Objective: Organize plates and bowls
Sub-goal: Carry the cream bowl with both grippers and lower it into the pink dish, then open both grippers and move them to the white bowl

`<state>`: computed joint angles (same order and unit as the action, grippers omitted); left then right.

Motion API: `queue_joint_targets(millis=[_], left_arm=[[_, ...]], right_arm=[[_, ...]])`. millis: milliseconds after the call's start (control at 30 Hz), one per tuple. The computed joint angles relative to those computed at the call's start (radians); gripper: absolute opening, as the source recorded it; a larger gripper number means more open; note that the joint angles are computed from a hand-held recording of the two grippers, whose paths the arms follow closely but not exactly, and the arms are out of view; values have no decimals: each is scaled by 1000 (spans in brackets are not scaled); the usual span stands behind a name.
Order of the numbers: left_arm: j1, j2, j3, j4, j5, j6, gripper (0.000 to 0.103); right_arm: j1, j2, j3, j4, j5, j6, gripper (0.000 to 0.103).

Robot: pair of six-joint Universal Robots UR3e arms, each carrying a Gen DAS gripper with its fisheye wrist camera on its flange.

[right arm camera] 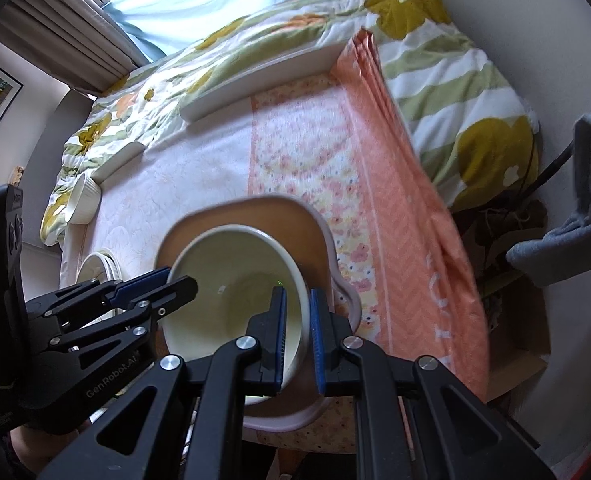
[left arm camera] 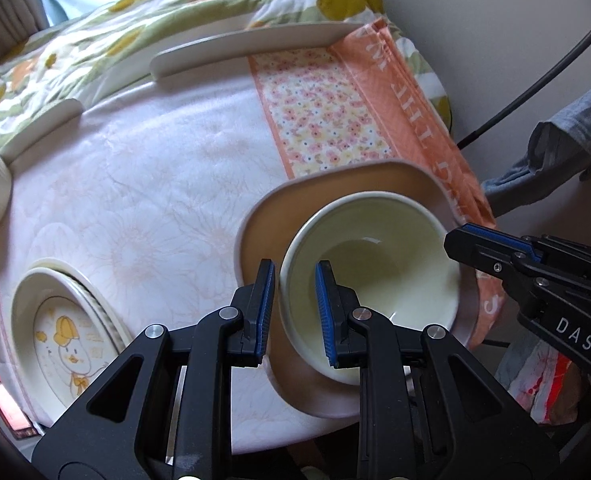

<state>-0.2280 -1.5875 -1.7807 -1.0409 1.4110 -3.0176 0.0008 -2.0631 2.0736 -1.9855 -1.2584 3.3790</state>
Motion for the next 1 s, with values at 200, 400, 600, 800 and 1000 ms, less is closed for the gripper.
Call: queue_joint_targets(millis=[200, 400, 600, 800, 1000], left_arm=[[82, 151, -8, -42, -51, 17, 19], [255, 346, -22, -90, -65, 36, 100], [565, 540, -22, -216, -164, 137, 101], [1006, 652, 26, -471, -346, 332, 101], [1222, 528, 84, -451, -398, 361, 101]], right_arm=[[65, 28, -105, -3, -36, 33, 11], [144, 114, -256, -7, -51, 12, 12], [277, 282, -421, -110, -114, 12, 102], [420, 547, -736, -144, -133, -43, 102], [528, 967, -1364, 6, -142, -77, 102]])
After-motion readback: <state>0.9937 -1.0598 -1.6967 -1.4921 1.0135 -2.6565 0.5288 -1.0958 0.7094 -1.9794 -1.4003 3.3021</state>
